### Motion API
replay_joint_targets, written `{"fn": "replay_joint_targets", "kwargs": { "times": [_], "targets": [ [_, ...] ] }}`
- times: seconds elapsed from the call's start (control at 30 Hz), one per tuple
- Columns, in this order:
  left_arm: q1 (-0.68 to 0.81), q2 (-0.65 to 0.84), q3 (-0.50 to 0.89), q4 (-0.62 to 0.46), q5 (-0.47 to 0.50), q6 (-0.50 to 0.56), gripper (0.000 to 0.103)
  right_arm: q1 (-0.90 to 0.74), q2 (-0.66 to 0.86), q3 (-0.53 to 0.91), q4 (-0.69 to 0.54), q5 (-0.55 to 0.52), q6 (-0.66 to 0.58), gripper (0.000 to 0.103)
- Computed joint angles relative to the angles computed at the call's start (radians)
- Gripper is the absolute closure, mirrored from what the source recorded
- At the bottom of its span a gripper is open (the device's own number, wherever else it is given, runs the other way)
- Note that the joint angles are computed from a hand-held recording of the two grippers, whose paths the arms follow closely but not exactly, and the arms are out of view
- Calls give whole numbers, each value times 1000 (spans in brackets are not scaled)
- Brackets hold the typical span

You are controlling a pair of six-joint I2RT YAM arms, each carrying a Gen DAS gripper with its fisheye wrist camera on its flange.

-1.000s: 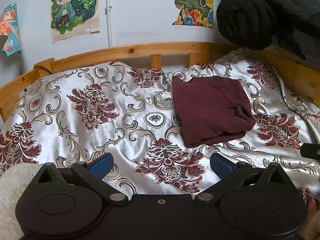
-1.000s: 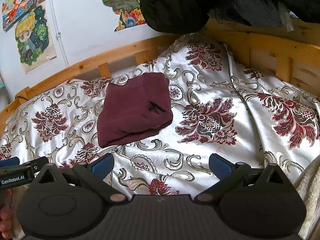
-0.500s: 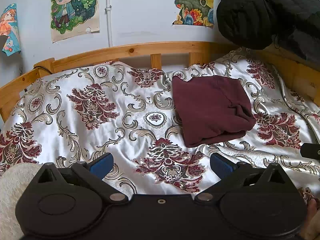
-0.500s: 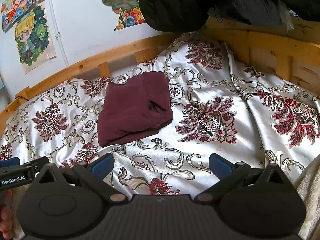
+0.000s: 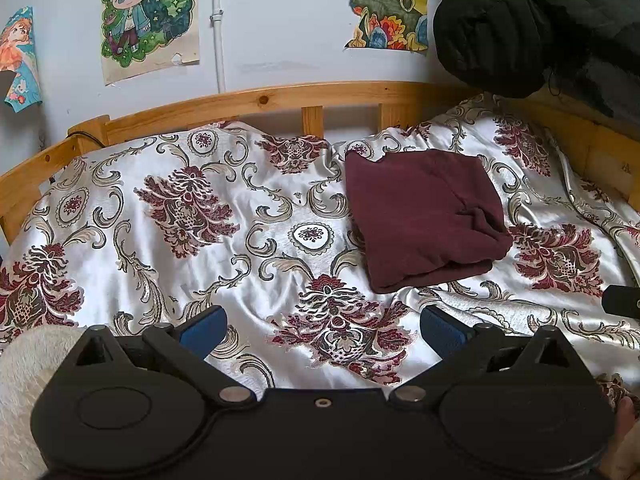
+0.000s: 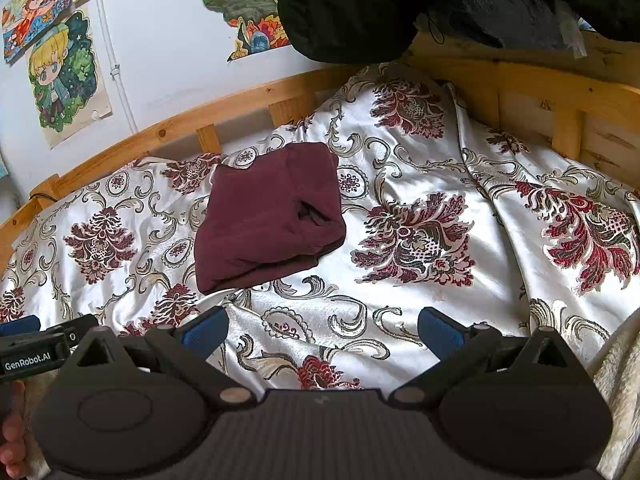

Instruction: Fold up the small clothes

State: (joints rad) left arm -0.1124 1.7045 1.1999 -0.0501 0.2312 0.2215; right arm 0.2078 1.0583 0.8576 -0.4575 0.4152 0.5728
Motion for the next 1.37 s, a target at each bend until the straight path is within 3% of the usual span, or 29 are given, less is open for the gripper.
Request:
{"fn": "replay_joint_targets", "kwargs": {
  "times": [1.37],
  "targets": [
    [16, 18, 44, -74, -5, 43, 1, -7, 29, 29, -33, -24, 21, 0]
  ]
}}
